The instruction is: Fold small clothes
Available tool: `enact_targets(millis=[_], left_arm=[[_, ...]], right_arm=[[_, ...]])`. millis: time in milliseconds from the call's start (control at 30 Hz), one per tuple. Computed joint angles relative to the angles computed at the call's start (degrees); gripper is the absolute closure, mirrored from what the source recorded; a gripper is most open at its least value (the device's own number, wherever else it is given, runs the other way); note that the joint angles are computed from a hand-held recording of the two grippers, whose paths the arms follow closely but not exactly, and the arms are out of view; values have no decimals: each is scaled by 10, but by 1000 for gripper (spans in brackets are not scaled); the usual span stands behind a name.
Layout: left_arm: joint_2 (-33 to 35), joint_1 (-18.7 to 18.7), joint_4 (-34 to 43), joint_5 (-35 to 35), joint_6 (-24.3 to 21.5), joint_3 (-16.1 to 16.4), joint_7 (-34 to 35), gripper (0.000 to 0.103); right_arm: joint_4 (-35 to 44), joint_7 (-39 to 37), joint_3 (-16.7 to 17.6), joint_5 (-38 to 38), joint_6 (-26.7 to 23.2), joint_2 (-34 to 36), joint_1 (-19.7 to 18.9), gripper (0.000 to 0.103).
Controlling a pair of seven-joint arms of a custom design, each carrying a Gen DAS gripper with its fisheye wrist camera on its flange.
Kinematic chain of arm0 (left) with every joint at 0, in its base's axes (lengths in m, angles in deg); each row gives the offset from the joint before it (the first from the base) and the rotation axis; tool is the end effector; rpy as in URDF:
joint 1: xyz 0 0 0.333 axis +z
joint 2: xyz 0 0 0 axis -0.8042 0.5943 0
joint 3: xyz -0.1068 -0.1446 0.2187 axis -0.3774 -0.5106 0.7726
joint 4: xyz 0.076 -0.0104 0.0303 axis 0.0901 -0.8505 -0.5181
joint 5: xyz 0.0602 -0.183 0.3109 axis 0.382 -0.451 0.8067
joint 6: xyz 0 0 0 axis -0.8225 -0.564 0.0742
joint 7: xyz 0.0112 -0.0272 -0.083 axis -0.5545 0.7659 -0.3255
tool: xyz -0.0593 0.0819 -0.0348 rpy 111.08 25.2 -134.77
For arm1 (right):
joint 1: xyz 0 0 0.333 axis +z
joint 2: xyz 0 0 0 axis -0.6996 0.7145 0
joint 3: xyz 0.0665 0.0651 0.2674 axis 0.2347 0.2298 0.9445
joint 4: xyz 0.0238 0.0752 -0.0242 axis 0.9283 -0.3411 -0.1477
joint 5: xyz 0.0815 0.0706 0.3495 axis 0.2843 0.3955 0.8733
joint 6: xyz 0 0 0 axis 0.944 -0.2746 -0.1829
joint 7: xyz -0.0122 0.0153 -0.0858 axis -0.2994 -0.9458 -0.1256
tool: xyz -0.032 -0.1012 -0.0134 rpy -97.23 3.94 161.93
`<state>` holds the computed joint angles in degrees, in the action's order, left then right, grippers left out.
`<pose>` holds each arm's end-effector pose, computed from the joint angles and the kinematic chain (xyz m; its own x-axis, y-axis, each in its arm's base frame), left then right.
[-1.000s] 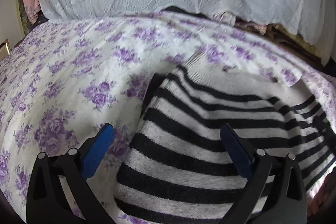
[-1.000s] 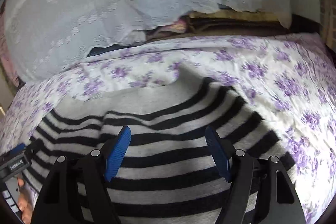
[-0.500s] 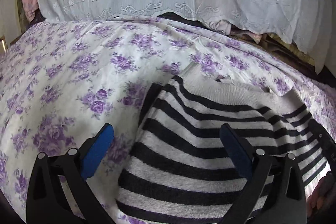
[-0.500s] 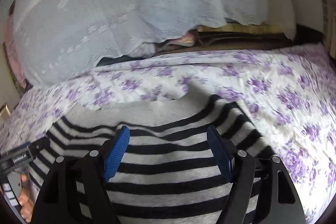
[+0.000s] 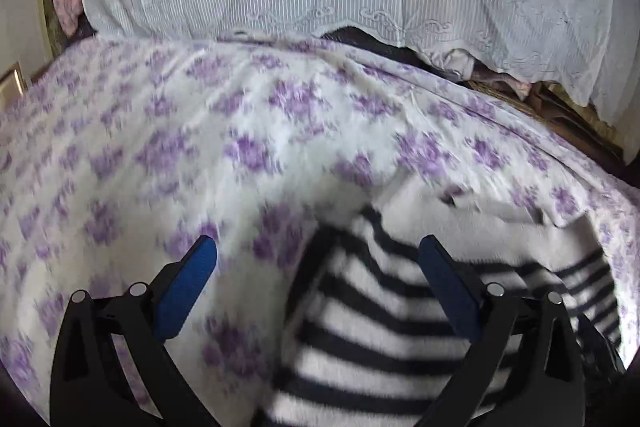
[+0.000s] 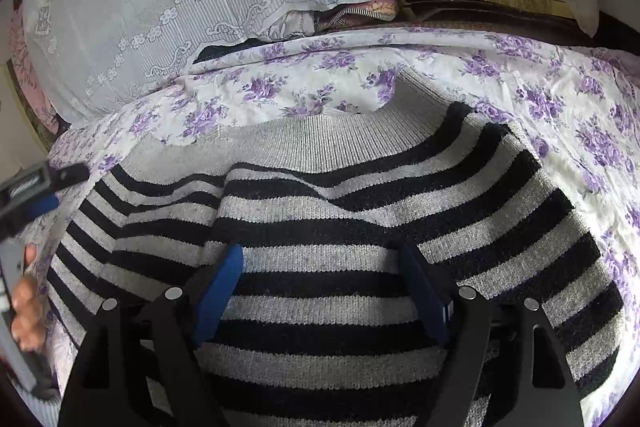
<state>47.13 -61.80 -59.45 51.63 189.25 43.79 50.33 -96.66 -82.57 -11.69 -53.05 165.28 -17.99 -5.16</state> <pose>0.5880 -0.1880 0.5257 -0.4500 -0.8902 0.0704 -0.6636 0.2807 -0.6934 0.3652 0.4154 0.4970 -0.5829 -0.7906 -0.1879 -0.4964 0.5295 -0.6879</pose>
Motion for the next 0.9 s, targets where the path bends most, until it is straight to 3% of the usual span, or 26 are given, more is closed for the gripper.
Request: enact_targets(millis=[100, 167, 267, 367, 500, 567, 600, 667, 700, 900], left_arm=[[59, -34, 52, 145, -31, 37, -130, 4], [93, 3, 101, 86, -110, 10, -96, 4], [101, 38, 123, -20, -147, -6, -51, 4], [54, 38, 68, -35, -116, -4, -28, 5], [-32, 40, -23, -126, -49, -17, 94, 5], [-41, 25, -41, -108, -37, -12, 102, 5], [-34, 20, -41, -79, -39, -12, 88, 5], [-6, -10, -35, 39, -51, 10, 8, 4], [2, -5, -33, 47, -57, 4, 0, 4], [-68, 8, -104, -25, -25, 4, 32, 5]], right_arm=[[0, 0, 0, 0, 0, 0, 0, 22], [0, 0, 0, 0, 0, 0, 0, 22], [0, 2, 0, -1, -1, 1, 2, 22], [-2, 33, 7, -27, -23, -7, 9, 23], [11, 65, 26, -80, -117, -15, 27, 23], [11, 58, 24, -58, -152, -19, 28, 28], [-3, 63, 20, -40, -145, -28, 24, 38], [-74, 97, 2, 18, -64, -73, 3, 50], [-94, 116, 4, 21, -46, -85, -5, 53], [-91, 121, 27, 2, -51, -86, -20, 49]])
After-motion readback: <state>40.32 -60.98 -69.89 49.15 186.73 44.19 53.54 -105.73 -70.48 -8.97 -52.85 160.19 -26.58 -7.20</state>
